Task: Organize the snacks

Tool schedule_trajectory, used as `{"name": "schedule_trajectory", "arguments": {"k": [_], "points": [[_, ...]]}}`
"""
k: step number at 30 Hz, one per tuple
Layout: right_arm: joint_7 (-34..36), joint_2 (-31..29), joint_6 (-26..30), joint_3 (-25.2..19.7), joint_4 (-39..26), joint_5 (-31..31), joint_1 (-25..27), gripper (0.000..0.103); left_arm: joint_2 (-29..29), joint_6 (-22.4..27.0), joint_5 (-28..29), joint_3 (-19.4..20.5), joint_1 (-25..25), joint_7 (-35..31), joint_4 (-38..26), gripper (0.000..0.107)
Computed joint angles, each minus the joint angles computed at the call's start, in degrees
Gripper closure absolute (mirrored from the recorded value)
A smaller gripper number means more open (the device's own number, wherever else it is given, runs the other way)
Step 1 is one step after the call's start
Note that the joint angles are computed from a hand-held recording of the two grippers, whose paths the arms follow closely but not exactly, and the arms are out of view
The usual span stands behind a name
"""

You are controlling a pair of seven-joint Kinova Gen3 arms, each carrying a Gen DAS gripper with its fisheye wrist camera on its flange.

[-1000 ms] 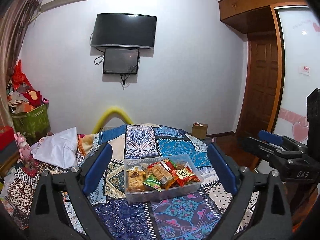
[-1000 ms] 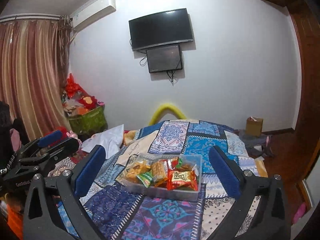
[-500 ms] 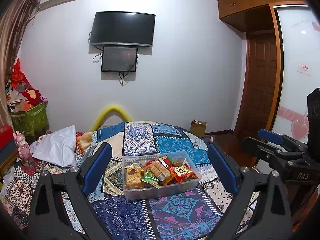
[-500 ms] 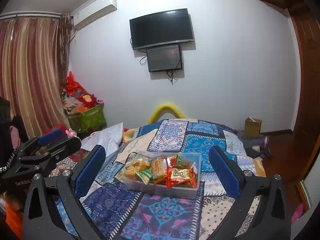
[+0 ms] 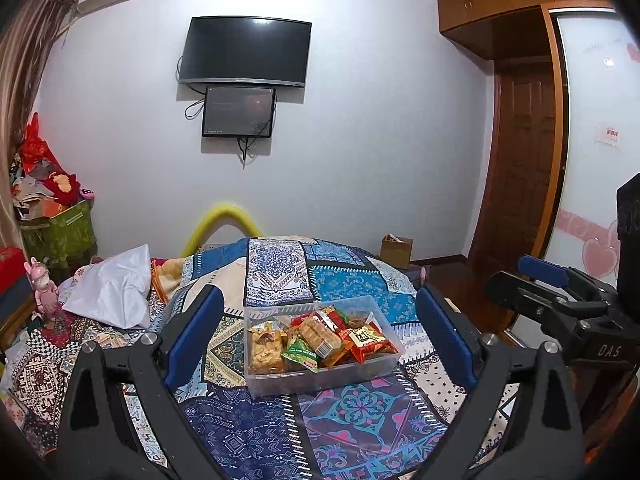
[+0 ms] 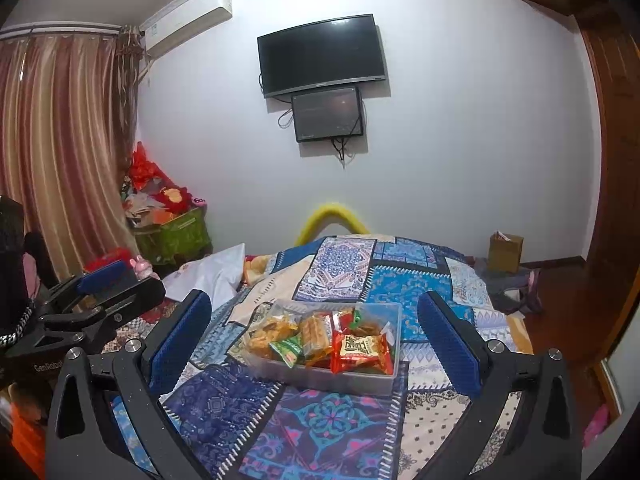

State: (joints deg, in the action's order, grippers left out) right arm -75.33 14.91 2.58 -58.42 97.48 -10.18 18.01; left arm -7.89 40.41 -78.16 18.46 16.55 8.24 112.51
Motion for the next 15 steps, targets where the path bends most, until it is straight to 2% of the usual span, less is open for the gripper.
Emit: {"name": "schedule_trajectory", "arguments": {"k": [15], "points": [[0.4, -0.4, 0.3, 1.5, 0.0, -1.0, -1.0, 0.000, 0.6, 0.5, 0.9, -0.1, 0.7, -1.3, -1.0, 0.010]]}}
